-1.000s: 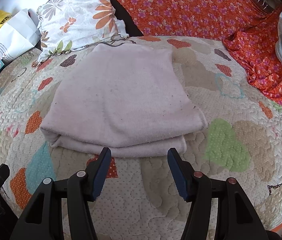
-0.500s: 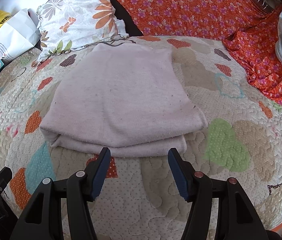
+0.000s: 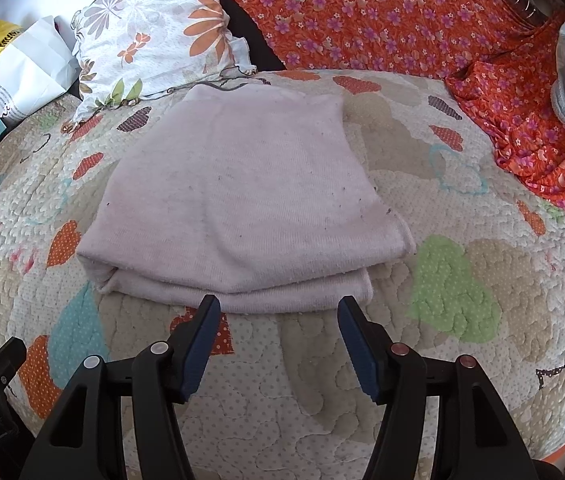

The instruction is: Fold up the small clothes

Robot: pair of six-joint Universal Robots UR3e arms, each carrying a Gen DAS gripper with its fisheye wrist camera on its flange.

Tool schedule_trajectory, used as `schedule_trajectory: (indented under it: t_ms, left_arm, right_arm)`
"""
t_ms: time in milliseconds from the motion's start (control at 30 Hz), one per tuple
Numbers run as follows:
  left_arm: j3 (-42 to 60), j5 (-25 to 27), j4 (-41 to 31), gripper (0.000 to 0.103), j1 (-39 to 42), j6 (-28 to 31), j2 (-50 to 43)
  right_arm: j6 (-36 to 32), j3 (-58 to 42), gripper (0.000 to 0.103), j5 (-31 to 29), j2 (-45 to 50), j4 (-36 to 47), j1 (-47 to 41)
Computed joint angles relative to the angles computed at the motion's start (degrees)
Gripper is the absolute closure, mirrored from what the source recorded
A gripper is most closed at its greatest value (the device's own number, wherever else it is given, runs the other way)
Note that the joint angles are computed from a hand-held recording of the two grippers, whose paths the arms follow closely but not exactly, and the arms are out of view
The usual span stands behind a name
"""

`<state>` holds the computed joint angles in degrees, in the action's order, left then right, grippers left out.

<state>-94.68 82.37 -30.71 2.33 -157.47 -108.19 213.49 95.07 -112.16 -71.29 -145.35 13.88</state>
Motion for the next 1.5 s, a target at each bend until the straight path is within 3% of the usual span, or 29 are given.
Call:
schedule_trajectory:
  t_ms: [600,867,1500]
  left_arm:
    - [0.0,-1.7,-1.2,0.000,0.6,-1.5,0.1]
    - [0.8,-1.8,-2.5,0.000,0.5,-2.1,0.0]
    - [1.9,-4.4,-3.9,0.000,0.4,-4.9,-1.5]
  right_arm:
    - [-0.3,-2.9,0.036,-0.9,1.9,4.6,0.4]
    - [-1.3,-4.8,0.036,-5.7,3.0,5.0,2.7]
    - [-2.4,-5.9,0.034,-7.5,3.4,5.6,3.8]
